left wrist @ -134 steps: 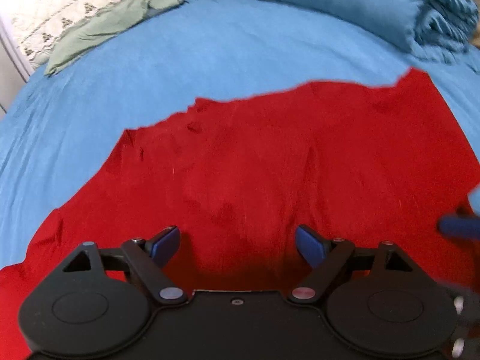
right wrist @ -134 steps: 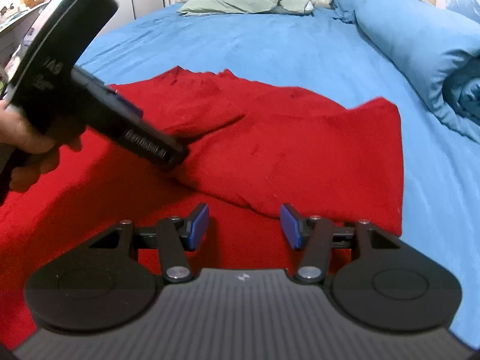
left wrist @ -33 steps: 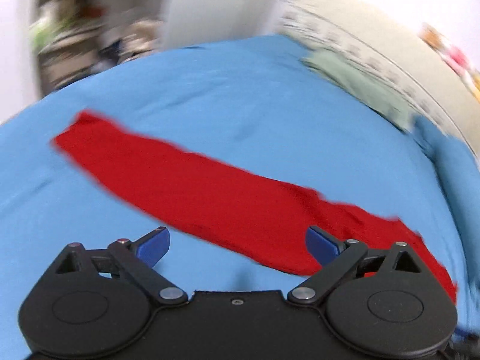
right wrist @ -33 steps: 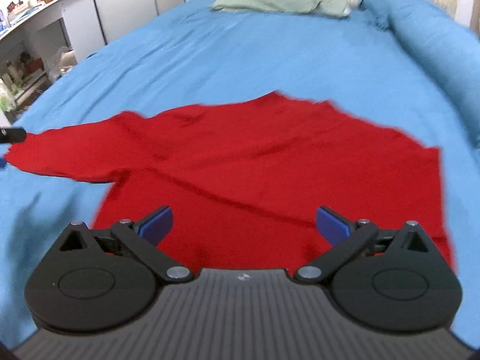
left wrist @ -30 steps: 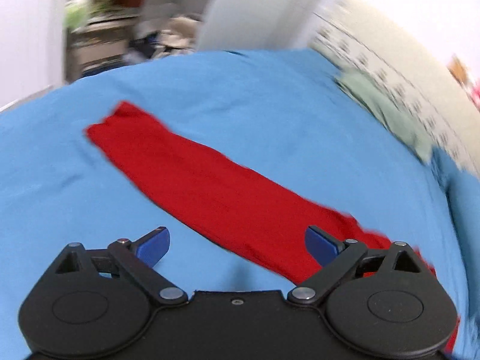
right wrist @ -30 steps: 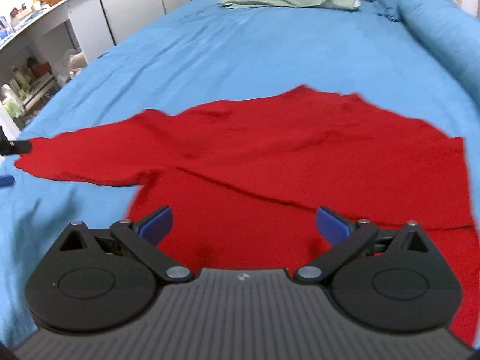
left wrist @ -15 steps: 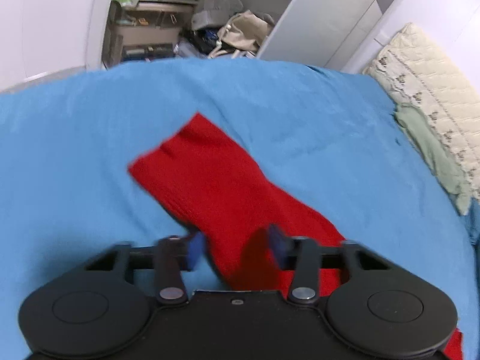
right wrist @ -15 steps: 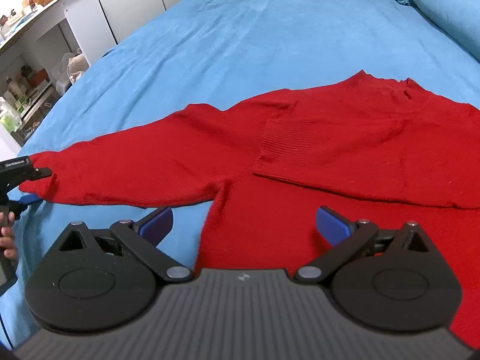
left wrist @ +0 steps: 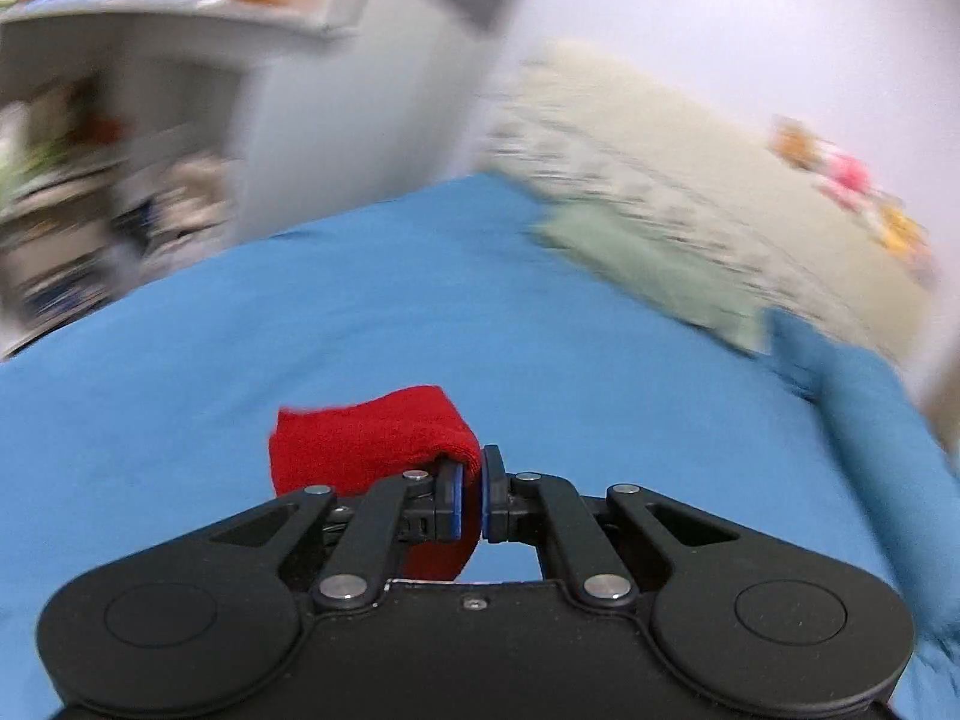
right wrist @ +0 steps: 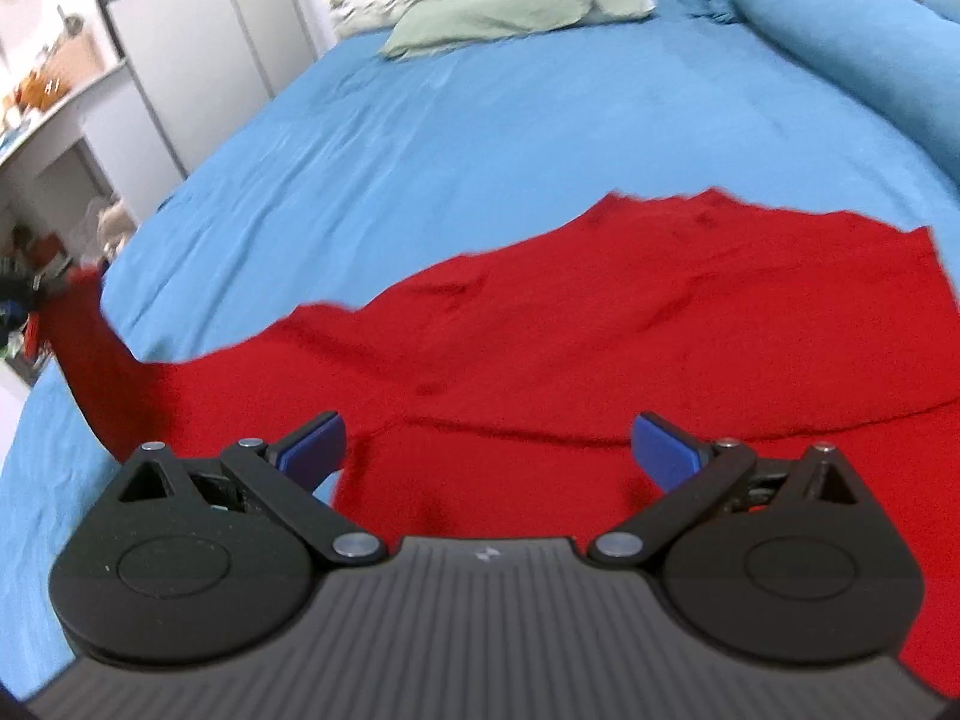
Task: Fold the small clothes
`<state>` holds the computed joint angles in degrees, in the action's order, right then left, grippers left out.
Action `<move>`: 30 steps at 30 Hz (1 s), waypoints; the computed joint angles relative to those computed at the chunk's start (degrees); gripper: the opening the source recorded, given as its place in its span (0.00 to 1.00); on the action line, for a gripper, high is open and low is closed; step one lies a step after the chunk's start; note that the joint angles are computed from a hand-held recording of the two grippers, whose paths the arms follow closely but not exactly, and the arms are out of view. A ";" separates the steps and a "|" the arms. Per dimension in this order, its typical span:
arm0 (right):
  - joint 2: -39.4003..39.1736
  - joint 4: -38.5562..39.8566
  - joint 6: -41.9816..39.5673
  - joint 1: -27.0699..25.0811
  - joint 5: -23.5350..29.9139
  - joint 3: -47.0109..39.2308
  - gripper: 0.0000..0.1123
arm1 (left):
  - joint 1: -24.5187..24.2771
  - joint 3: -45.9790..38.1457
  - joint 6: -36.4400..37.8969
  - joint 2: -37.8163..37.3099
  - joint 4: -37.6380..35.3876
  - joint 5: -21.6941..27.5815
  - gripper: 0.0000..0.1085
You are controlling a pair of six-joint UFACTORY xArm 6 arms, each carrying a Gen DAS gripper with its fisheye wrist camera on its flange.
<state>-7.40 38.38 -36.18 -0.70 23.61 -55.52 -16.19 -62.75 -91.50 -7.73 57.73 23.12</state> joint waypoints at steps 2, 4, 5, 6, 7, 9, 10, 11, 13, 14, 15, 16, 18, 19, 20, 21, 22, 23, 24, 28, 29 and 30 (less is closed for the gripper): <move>0.22 0.98 -2.37 -3.10 0.79 -1.29 0.92 | -4.73 -8.26 2.91 6.86 -0.69 -1.11 0.04; 0.90 2.54 -5.48 -6.44 1.39 -2.74 0.92 | -8.83 -16.28 5.92 14.20 -2.39 -2.32 0.04; 1.57 3.29 -7.09 -8.29 1.63 -3.65 0.92 | -10.86 -20.67 7.68 18.33 -3.56 -2.52 0.05; 2.40 3.81 -8.42 -10.04 1.87 -4.54 0.92 | -12.96 -25.91 11.27 23.19 -6.26 -2.13 0.05; 3.42 4.31 -9.73 -11.86 2.03 -5.49 0.92 | -14.94 -30.68 14.16 27.71 -8.67 -1.23 0.05; 6.07 4.59 -11.83 -15.46 2.67 -7.85 0.92 | -18.09 -39.46 20.50 36.46 -15.30 0.19 0.05; 7.61 4.15 -12.29 -17.21 3.27 -9.22 0.92 | -19.57 -43.55 23.77 40.49 -18.72 1.61 0.05; 9.32 3.84 -12.82 -18.95 4.06 -10.73 0.92 | -21.06 -48.29 27.51 45.10 -22.69 3.80 0.05; 12.61 3.78 -14.54 -22.03 6.01 -13.76 0.92 | -22.96 -55.29 31.77 51.75 -28.30 7.59 0.05; 14.26 3.72 -15.59 -23.38 6.86 -15.24 0.92 | -23.57 -57.35 33.26 54.13 -30.29 8.66 0.05; 15.77 3.57 -16.50 -24.42 7.56 -16.62 0.92 | -24.06 -58.97 34.43 56.07 -31.31 10.05 0.05; 17.03 3.70 -17.80 -25.54 8.42 -17.73 0.92 | -24.56 -59.82 34.35 57.10 -30.78 11.36 0.06; 19.40 4.13 -19.88 -27.02 9.88 -19.93 0.92 | -25.14 -58.62 30.84 57.17 -26.15 10.40 0.07; 20.49 4.48 -20.72 -27.51 10.54 -20.99 0.92 | -25.22 -58.89 30.60 57.25 -25.77 10.51 0.08; 21.20 5.08 -21.67 -27.86 11.05 -21.62 0.92 | -25.11 -58.84 31.10 57.14 -26.44 10.31 0.15; 21.66 5.82 -22.82 -28.07 11.50 -22.07 0.92 | -24.90 -57.17 31.43 56.07 -27.28 9.13 0.21; 22.05 6.20 -23.53 -28.04 11.76 -22.59 0.92 | -24.55 -54.65 31.53 54.60 -27.86 7.59 0.38; 22.16 6.37 -24.01 -27.86 11.85 -22.95 0.92 | -24.52 -52.69 31.24 53.11 -27.92 6.77 0.56; 22.09 6.56 -24.28 -27.48 11.90 -23.18 0.92 | -24.58 -49.67 29.41 50.61 -26.04 6.51 0.62; 21.52 8.49 -28.66 -26.20 15.67 -25.28 0.92 | -26.01 -41.12 24.20 42.22 -19.40 13.44 0.68; 21.61 8.71 -30.61 -25.72 17.42 -26.22 0.92 | -26.26 -38.53 23.33 39.89 -18.90 15.21 0.68; 21.56 8.69 -32.54 -25.01 19.07 -26.84 0.92 | -26.40 -35.57 22.33 37.35 -18.51 16.64 0.68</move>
